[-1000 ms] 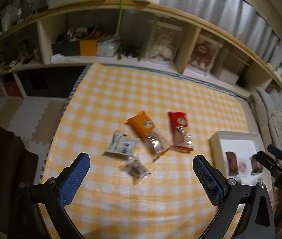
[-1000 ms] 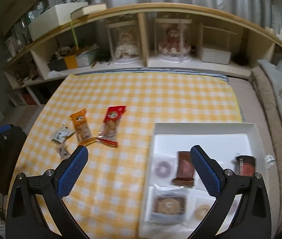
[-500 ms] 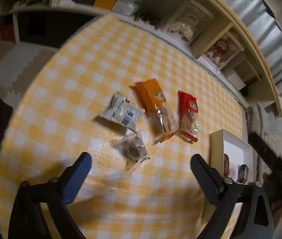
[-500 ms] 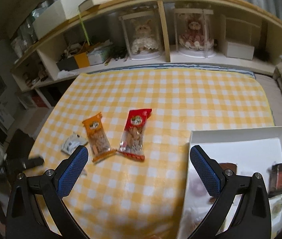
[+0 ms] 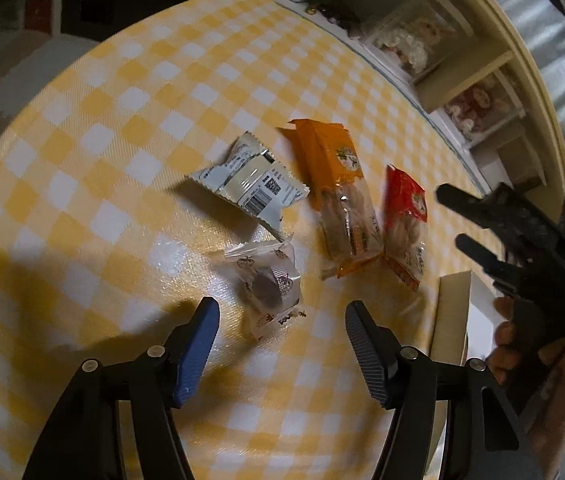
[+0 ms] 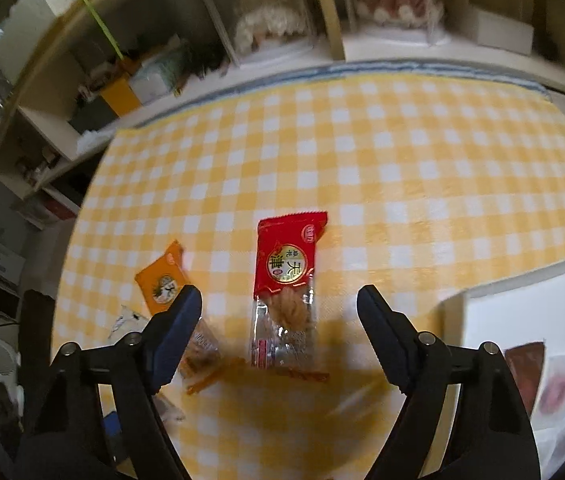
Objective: Organize snacks
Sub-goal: 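Grasp the red snack packet with the right gripper while the left gripper grasps the clear wrapped cake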
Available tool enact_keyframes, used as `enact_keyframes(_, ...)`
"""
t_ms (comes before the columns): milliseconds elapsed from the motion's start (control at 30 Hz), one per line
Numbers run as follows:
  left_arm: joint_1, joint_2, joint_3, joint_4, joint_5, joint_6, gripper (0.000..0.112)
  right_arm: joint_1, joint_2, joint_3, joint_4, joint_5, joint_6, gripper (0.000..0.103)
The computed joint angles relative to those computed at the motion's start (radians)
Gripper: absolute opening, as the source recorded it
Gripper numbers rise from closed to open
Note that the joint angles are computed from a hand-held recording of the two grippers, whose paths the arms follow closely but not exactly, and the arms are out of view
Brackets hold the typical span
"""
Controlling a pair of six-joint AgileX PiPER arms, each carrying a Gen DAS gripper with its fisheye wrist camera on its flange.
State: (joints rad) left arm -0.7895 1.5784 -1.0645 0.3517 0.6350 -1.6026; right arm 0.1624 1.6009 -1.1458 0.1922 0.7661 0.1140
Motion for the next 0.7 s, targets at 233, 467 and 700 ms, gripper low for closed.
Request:
enact_keyframes(233,-0.011,0.019,0.047,0.047,-0.090,-0.148,0.057,0.067,0.115,-0.027,-0.131,-0.019,0.065,0.079)
enact_keyframes(467,-0.007,0.046,0.044,0.119,-0.103,-0.238,0.055,0.054,0.103,0.057,-0.109,-0.022,-0.055,0.047)
enact_keyframes(700,-0.032,0.080,0.012,0.174,-0.048,-0.269,0.045,0.044,-0.057,0.239,-0.036,-0.004,-0.202,0.045)
